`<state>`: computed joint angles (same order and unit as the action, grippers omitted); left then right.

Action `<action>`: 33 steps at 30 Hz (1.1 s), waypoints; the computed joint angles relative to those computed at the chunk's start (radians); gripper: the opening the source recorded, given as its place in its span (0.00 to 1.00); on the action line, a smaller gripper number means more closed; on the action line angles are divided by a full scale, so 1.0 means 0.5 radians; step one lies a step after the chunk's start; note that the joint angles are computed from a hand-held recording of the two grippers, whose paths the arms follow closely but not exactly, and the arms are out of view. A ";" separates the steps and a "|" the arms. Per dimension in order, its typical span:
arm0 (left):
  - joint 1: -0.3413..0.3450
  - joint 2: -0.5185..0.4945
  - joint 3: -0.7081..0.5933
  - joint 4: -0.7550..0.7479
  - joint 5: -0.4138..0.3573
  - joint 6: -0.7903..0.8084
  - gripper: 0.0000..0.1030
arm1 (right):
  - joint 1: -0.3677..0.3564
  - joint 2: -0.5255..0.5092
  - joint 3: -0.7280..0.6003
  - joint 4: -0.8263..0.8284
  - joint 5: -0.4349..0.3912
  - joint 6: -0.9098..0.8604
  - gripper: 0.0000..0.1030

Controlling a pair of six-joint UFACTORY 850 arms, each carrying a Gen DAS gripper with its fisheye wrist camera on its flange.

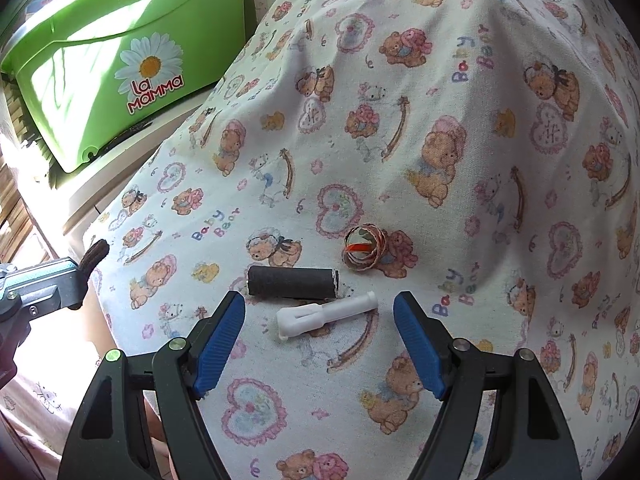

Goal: Collect trash
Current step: 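Grasp the black hair tie with the left tool while the right tool grasps the white plastic stick, then carry the hair tie and white stick down over the pink basket with both tools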

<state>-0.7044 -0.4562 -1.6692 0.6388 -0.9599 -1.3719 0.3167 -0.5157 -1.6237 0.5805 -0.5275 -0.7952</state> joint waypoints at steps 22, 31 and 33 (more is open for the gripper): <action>-0.036 -0.021 -0.039 0.047 -0.031 -0.028 0.07 | -0.164 0.253 0.220 0.146 0.119 -0.008 0.52; -0.074 -0.034 -0.083 0.080 -0.086 -0.001 0.07 | -0.267 0.434 0.379 0.423 0.071 -0.163 0.52; -0.090 -0.015 -0.087 0.063 -0.084 0.025 0.07 | -0.279 0.501 0.439 0.528 0.055 -0.247 0.52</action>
<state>-0.7495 -0.4637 -1.7129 0.6705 -1.0017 -1.3593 0.1770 -0.2651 -1.4040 0.8446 -0.4999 -0.9186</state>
